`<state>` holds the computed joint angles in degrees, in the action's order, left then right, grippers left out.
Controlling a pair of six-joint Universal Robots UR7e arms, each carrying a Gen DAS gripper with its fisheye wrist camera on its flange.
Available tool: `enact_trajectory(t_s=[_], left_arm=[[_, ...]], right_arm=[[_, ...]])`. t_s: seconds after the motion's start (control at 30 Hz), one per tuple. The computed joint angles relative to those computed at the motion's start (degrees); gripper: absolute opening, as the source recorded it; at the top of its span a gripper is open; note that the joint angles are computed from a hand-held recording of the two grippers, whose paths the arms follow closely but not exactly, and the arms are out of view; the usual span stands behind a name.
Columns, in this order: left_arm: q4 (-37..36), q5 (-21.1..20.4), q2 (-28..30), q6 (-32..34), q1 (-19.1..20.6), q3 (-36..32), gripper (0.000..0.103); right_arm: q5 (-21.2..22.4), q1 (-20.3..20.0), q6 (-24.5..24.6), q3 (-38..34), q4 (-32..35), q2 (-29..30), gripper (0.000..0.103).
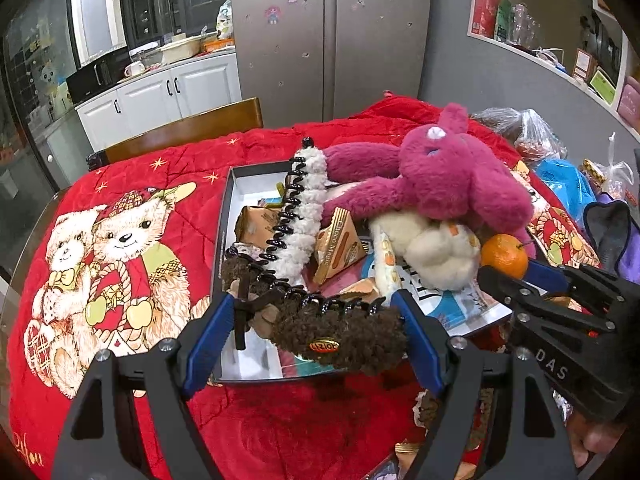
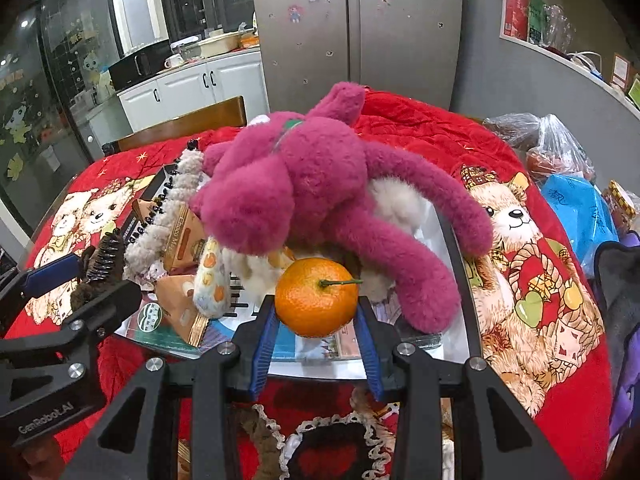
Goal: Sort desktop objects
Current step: 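Open the left tool to drop the hair clip while the right tool releases the orange into the tray, then move both open tools back to the remaining items on the tablecloth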
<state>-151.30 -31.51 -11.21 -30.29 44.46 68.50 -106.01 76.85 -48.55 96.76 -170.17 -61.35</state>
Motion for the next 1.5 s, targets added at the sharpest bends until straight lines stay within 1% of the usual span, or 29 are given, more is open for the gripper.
enact_trajectory(t_s=[0.07, 0.13, 0.23, 0.27, 0.3, 0.33, 0.37, 0.4, 0.47, 0.57, 0.63, 0.7, 0.87, 1.0, 1.07, 1.2, 1.27, 1.4, 1.5], left_arm=[[0.46, -0.08, -0.09, -0.14, 0.11, 0.0, 0.082], [3.85, 0.13, -0.29, -2.21, 0.1, -0.48, 0.084], [5.32, -1.05, -0.8, -4.21, 0.38, -0.43, 0.086], [6.0, -1.4, -1.01, -5.16, 0.49, -0.35, 0.087], [7.34, -1.67, -1.18, -6.87, 0.72, -0.48, 0.088], [7.94, -1.56, -1.24, -7.6, 0.8, -0.51, 0.088], [8.29, -1.2, -1.23, -8.02, 0.83, -0.52, 0.088], [8.87, -0.67, -1.23, -8.46, 0.83, -0.59, 0.089], [9.92, -0.18, -1.43, -8.73, 0.81, -0.56, 0.089], [9.42, 0.46, -1.7, -8.14, 0.52, -0.18, 0.094], [7.13, 1.16, -1.82, -6.85, 0.2, 0.54, 0.099], [6.24, 1.7, -1.91, -5.95, -0.08, 0.82, 0.1], [6.84, 3.22, -2.11, -6.05, -0.55, 0.81, 0.1], [6.72, 2.3, -2.33, -6.15, -0.38, 0.97, 0.101], [8.11, 2.47, -2.2, -7.01, -0.27, 0.64, 0.101], [7.67, 2.62, -2.24, -6.65, -0.44, 0.85, 0.101], [6.15, 3.09, -2.55, -5.96, -0.95, 1.66, 0.101], [5.0, 3.13, -3.33, -5.57, -2.07, 3.04, 0.101], [5.3, 3.86, -4.04, -6.1, -3.21, 4.14, 0.101]], right_arm=[[-0.31, 0.08, 0.2, 0.13, -0.71, 0.13, 0.039], [-0.49, 0.0, 1.32, -0.01, -0.6, 0.33, 0.04], [0.29, -0.37, 3.56, -1.03, 2.62, 0.41, 0.041], [0.56, -0.42, 3.46, -1.12, 2.96, 0.38, 0.046], [0.77, -0.38, 3.07, -0.95, 2.22, 0.34, 0.058], [0.97, -0.3, 2.51, -0.49, 0.65, 0.22, 0.065], [1.23, -0.15, 1.76, 0.08, -1.41, 0.05, 0.074], [1.6, -0.04, 1.06, 0.5, -2.86, -0.18, 0.078], [2.23, 0.24, -0.3, 1.33, -5.45, -0.69, 0.082], [2.75, 0.38, -0.46, 1.5, -5.97, -1.32, 0.083], [3.64, 0.21, 0.42, 1.22, -4.57, -1.7, 0.083], [4.06, 0.07, 1.24, 0.8, -2.92, -1.93, 0.083], [4.31, -0.01, 1.38, 0.82, -2.23, -2.1, 0.083], [5.45, -0.13, 0.81, 1.32, -2.72, -2.7, 0.083], [5.76, -0.11, 0.57, 1.52, -2.8, -2.93, 0.083], [5.64, 0.03, 0.46, 1.42, -1.92, -3.16, 0.083], [5.5, 0.21, 0.03, 1.34, -0.78, -3.51, 0.083], [6.02, 0.44, -0.49, 2.37, -1.73, -4.67, 0.083], [7.56, 0.59, -0.58, 2.86, -0.3, -6.34, 0.083]])
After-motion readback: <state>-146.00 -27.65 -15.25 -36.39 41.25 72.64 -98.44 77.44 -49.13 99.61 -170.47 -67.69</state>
